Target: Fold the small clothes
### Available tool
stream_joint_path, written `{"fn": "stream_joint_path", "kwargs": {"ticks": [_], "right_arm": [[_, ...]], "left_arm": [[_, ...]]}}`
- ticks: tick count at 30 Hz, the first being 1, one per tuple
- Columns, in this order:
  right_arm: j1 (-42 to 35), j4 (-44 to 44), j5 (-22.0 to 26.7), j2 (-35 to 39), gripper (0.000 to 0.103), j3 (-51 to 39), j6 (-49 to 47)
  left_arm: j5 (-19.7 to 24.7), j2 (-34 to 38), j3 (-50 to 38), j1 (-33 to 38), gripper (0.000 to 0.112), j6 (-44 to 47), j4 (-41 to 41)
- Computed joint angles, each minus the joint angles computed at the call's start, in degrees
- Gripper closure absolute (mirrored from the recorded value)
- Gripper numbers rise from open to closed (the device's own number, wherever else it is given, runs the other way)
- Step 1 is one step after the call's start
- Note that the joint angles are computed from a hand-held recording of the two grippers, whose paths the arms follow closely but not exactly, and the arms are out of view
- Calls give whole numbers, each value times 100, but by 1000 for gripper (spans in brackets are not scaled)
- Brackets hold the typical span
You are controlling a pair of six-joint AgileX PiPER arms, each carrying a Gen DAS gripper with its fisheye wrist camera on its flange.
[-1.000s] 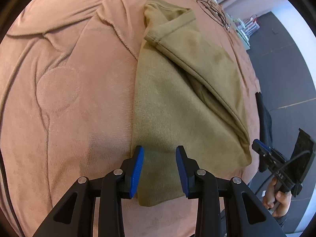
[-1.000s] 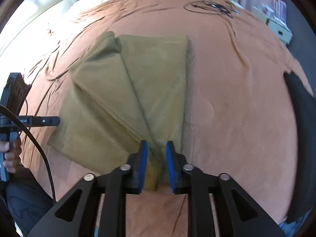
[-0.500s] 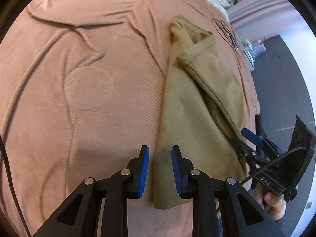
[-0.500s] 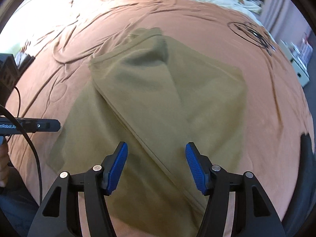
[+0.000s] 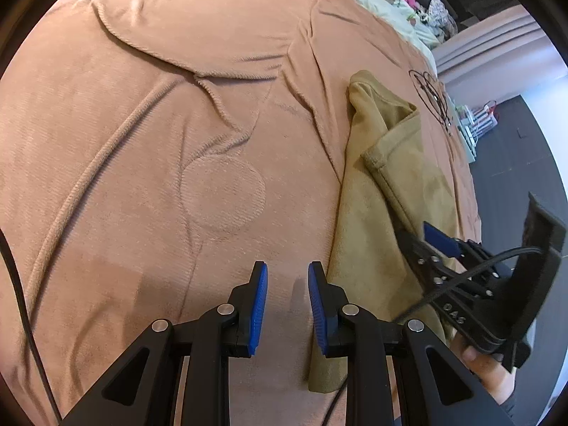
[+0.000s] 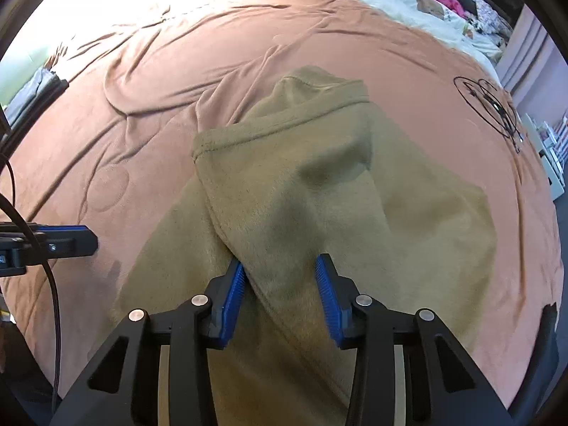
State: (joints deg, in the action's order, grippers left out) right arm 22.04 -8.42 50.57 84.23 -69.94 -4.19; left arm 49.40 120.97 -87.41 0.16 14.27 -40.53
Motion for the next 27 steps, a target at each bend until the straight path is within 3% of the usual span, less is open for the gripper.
{"fn": "stream_joint_path", "kwargs": {"ticks": [4,8,12,14,15,16,27], "right_arm": [[118,-200,40,207,66,-123,31],[46,218,175,214,66,-368,-149],[190,-212,180,528,66,-453,97],[178,-185,122,537,75,-471,130],[150,-200,116,537,88,-499,161],[76,-119,151,529,93,-558,115],[-1310,900,552,137,97,-1270,-902]], "left_arm": [[78,56,-63,-20,87,-9,-22],[8,-10,-23,-29,87,-20,-1],[-19,-16,-8,-17,87,-77,27],[-13,-20,10,6,87,-79,3],[-12,-27,20,18,87,-77,-10],[-12,-25,15,24,87,-83,-13],[31,39,-259,-163,87,-87,176]]}}
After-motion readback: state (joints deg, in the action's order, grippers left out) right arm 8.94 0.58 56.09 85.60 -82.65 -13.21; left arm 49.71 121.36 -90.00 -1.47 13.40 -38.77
